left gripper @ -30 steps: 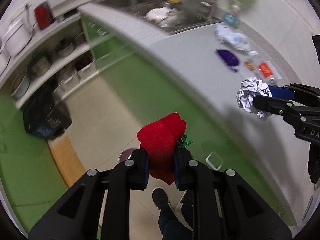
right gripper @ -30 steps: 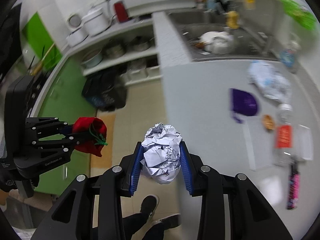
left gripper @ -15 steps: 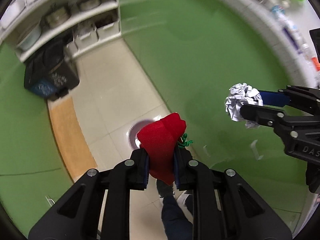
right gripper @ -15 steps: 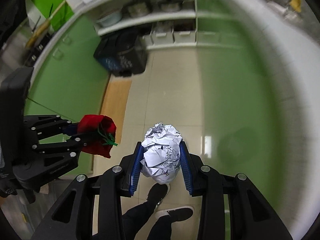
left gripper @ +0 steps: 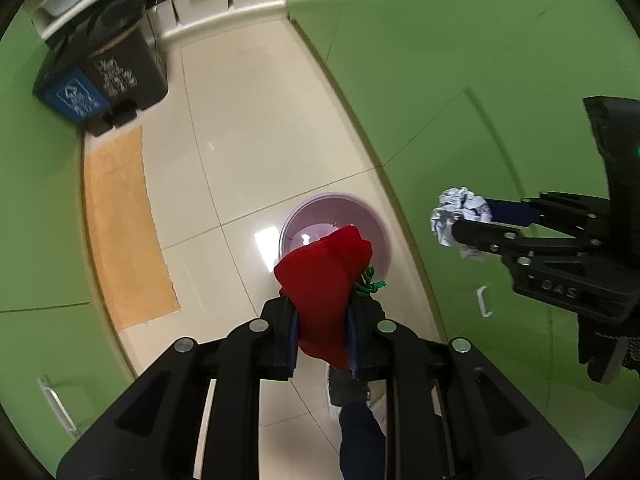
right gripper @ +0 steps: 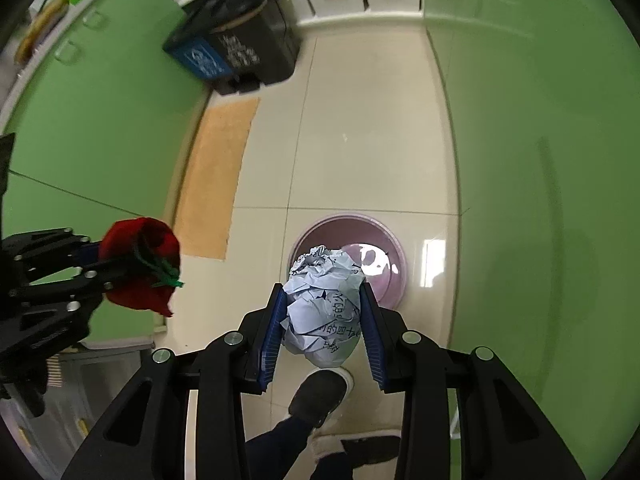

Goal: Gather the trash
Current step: 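Carry the red cloth and paper ball with both tools over the pink bin, then open both tools to drop the cloth and paper into the bin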

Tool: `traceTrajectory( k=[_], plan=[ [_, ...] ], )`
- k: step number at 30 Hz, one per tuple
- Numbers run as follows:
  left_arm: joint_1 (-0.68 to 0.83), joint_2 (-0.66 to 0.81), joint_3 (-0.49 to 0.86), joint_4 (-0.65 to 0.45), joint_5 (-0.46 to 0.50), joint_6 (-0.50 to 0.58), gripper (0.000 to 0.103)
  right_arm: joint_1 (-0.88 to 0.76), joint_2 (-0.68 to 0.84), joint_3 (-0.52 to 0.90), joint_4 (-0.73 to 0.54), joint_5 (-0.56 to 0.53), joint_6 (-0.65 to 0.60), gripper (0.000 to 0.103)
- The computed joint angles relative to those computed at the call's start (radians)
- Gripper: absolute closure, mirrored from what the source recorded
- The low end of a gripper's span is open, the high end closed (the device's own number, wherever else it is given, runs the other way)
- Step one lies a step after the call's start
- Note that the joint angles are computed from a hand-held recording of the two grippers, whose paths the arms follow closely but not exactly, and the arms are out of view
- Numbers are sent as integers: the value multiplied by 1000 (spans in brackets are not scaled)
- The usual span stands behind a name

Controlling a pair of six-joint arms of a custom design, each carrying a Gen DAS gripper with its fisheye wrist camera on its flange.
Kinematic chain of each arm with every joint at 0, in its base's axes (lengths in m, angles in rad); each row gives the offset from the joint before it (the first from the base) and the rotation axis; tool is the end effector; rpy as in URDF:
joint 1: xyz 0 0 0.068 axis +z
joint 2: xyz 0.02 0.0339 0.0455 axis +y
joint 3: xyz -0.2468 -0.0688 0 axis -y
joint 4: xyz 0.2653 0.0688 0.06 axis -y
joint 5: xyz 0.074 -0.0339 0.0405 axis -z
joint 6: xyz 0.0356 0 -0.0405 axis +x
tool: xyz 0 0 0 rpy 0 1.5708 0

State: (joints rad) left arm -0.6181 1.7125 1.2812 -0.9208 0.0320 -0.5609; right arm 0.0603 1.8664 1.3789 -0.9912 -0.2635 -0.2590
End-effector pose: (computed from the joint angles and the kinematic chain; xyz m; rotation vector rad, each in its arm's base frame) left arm 0.2803 -0.2007 0.1945 0.0901 2.9681 -0.2207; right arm 0.3631 0.0312 0.1704 -0.4951 2.9593 0.3819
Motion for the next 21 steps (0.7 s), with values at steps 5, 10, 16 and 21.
traceTrajectory(
  k=[5, 10, 16, 21],
  plan=[
    [18, 67, -126, 188, 24, 5, 84, 4, 112, -93, 183, 2, -14, 59],
    [18, 165, -162, 320, 45, -1, 84, -16, 147, -169, 290, 14, -13, 13],
    [2, 263, -135, 390, 66, 10, 84, -58, 138, -208, 311, 30, -32, 13],
    [-16, 344, -67, 406, 72, 15, 84, -108, 137, -230, 338, 50, -49, 13]
  ],
)
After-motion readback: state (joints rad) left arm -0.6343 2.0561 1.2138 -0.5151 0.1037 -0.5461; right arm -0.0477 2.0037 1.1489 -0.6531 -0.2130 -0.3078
